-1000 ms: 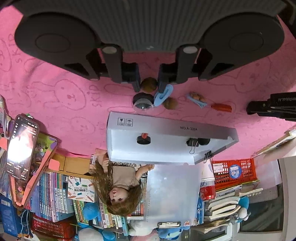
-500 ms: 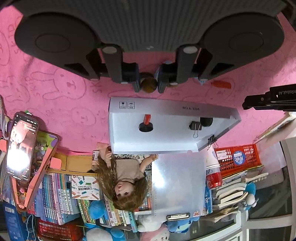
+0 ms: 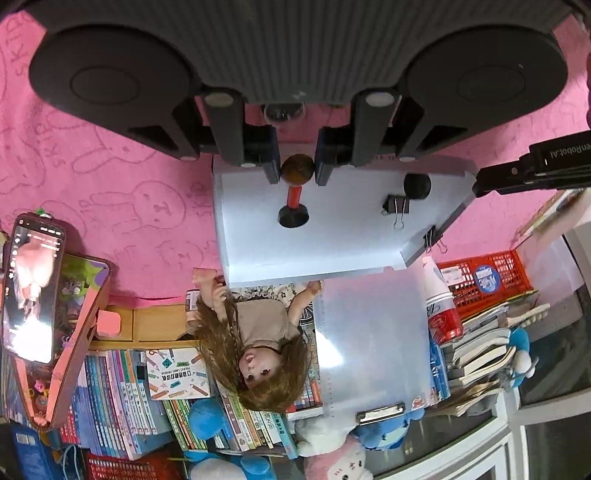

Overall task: Organize rigid objects
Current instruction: 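Carry the black cap with the left tool while the right tool carries the ball into the box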

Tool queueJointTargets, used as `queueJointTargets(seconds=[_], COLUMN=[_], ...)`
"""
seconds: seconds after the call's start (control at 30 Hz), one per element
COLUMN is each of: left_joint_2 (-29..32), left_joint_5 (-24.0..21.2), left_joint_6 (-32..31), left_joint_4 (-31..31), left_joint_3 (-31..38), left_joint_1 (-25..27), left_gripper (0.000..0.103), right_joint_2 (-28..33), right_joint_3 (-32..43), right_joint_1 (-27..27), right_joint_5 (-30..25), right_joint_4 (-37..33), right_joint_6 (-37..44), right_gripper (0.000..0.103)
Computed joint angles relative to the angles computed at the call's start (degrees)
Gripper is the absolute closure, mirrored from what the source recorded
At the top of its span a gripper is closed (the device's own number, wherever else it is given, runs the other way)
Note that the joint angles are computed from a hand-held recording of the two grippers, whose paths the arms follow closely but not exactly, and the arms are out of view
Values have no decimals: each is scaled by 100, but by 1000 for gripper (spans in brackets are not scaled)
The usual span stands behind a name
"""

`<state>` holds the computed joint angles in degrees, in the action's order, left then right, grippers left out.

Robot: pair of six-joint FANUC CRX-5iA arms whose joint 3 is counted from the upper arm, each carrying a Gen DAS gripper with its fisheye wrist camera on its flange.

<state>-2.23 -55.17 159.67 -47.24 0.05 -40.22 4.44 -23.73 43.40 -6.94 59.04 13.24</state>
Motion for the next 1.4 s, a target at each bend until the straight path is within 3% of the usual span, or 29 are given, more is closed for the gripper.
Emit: queueJointTargets(seconds=[0.2, 0.47, 0.73, 0.83, 1.4], left_joint_2=[188, 732, 1380, 1545, 1935], left_joint_5=[357, 823, 897, 805, 603], left_joint_6=[-506, -1389, -2019, -2013, -2171], left_joint_4=[553, 1622, 2422, 2408, 2497], left_joint_3=[228, 716, 1150, 1282, 1523], left_joint_1=[552, 1446, 1984, 2011, 2086], left_gripper=[73, 73, 73, 73, 73], right_joint_2=[359, 1229, 2190, 2497, 3206], right_joint_3=[926, 2897, 4384, 4803, 5602], right_joint_1=[294, 260, 170, 181, 278], right_joint_5=[-591, -1764, -2790, -3124, -3887], right_joint_4=[-2093, -4563, -5142, -5145, -4678], right_joint_6=[1835, 4147, 4797, 4866, 4901], right_gripper=[79, 79, 79, 79, 79])
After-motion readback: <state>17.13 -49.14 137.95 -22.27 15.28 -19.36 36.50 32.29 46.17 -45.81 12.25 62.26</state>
